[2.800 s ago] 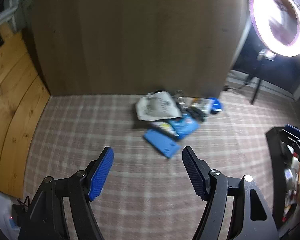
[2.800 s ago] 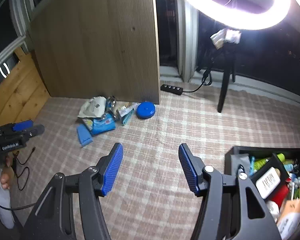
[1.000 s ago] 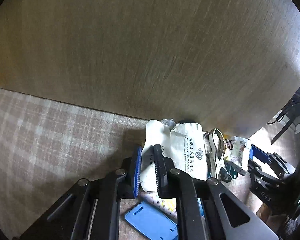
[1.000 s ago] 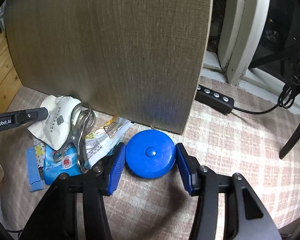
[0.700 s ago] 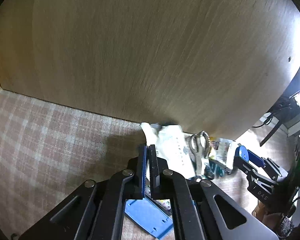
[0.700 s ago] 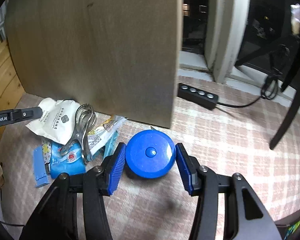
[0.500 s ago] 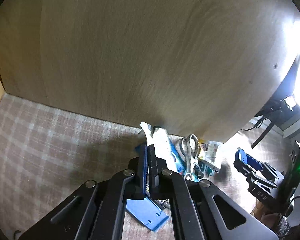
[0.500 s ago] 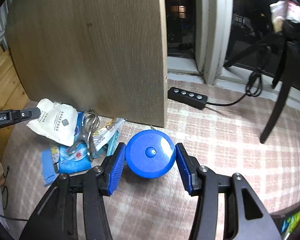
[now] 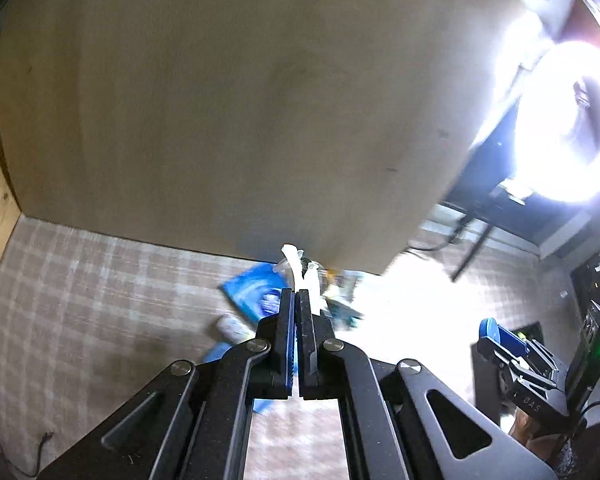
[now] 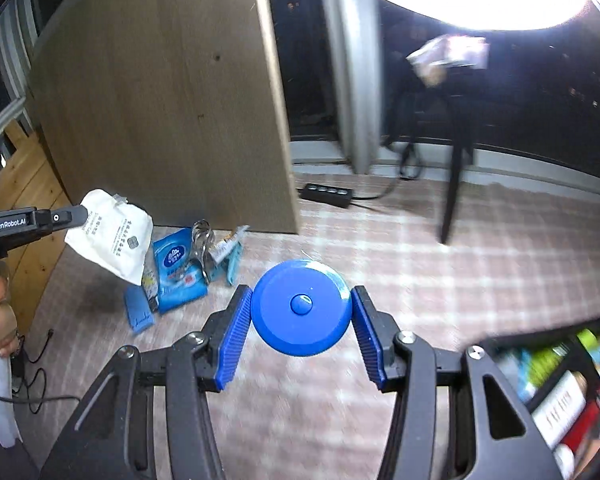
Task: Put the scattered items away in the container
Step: 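Carry the tape measure and white packet over the black box and open both tools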
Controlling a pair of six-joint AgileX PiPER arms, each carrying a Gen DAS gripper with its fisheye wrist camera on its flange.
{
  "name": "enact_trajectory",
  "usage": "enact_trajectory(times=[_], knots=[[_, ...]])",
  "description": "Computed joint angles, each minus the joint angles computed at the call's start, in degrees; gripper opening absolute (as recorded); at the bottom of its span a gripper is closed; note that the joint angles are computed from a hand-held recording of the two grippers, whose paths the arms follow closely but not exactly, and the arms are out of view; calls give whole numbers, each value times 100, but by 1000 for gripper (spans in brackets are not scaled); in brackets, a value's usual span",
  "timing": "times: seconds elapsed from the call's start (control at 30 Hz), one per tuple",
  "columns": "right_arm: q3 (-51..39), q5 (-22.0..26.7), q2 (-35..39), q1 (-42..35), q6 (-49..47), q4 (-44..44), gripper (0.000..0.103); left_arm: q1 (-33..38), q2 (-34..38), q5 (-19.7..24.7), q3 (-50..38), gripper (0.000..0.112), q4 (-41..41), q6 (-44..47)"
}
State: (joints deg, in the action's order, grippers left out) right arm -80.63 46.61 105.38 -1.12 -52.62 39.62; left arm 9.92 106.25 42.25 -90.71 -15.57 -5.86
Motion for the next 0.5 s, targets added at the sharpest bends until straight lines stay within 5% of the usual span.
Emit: enact_trajectory(times=[0.33, 0.5], knots=[[347, 659, -906, -2231, -585, -96, 49, -1600, -219, 250, -412, 0, 37, -227], [-151, 990, -722, -3527, -732, -307, 49, -2585, 336, 771, -1648, 0, 131, -612]])
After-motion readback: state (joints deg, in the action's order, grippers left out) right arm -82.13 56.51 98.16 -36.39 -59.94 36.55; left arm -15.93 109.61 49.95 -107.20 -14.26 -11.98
